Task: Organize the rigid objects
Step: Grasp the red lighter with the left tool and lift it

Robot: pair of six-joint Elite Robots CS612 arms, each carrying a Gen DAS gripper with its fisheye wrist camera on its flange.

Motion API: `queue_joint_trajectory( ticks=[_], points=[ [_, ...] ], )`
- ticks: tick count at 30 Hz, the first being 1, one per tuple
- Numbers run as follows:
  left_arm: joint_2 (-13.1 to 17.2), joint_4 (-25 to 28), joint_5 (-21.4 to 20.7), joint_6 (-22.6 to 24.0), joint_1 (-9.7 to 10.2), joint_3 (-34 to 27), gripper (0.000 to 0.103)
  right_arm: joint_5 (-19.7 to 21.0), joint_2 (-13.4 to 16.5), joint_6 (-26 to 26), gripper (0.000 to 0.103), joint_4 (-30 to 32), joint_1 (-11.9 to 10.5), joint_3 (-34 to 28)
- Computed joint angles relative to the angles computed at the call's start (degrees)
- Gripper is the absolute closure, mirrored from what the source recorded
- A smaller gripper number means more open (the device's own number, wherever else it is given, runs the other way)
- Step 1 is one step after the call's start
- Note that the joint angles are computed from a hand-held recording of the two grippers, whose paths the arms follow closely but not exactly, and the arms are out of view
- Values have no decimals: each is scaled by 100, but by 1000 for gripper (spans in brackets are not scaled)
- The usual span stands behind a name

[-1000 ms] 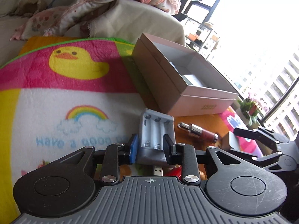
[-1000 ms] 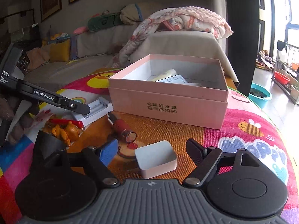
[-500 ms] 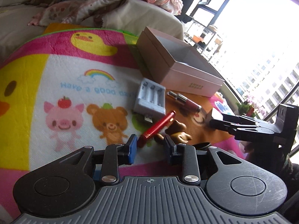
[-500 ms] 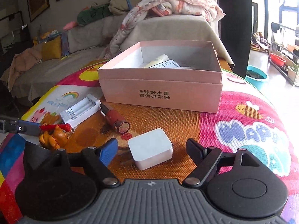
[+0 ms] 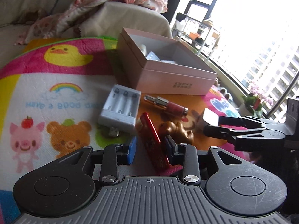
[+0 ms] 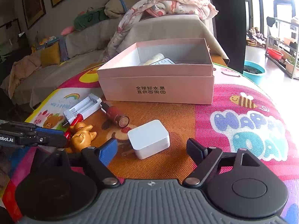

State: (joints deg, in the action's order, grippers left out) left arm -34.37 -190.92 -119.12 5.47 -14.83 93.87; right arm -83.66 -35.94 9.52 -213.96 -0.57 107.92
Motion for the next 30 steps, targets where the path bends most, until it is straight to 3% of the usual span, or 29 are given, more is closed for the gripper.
queue_joint_trajectory(
  ticks=[6,11,15,23,25,27,30],
  points=[
    [-3,-170,517,489,-146,58,69,92,0,-65,15,69,-9,-20],
    [-96,-145,902,1008,-153,181,78,354,-19,-197,6,216,-59,-40],
    [-144,-386,1572,1334,-190,300,79,404,-67,-500,0,509,-44,-80],
    [-86,-400,1038,1367,-158,282,83,-142,-100,-1062,0,788,143,-135],
    [-41,-489,963,1245,-147,261,83,-116,-98,-1003,1,677,128,-98],
    [31,-668,793,982,-105,241,82,-213,-80,-870,11,441,131,-50],
    [57,-737,709,907,-80,241,82,-332,-43,-721,14,-11,156,-9]
  ],
)
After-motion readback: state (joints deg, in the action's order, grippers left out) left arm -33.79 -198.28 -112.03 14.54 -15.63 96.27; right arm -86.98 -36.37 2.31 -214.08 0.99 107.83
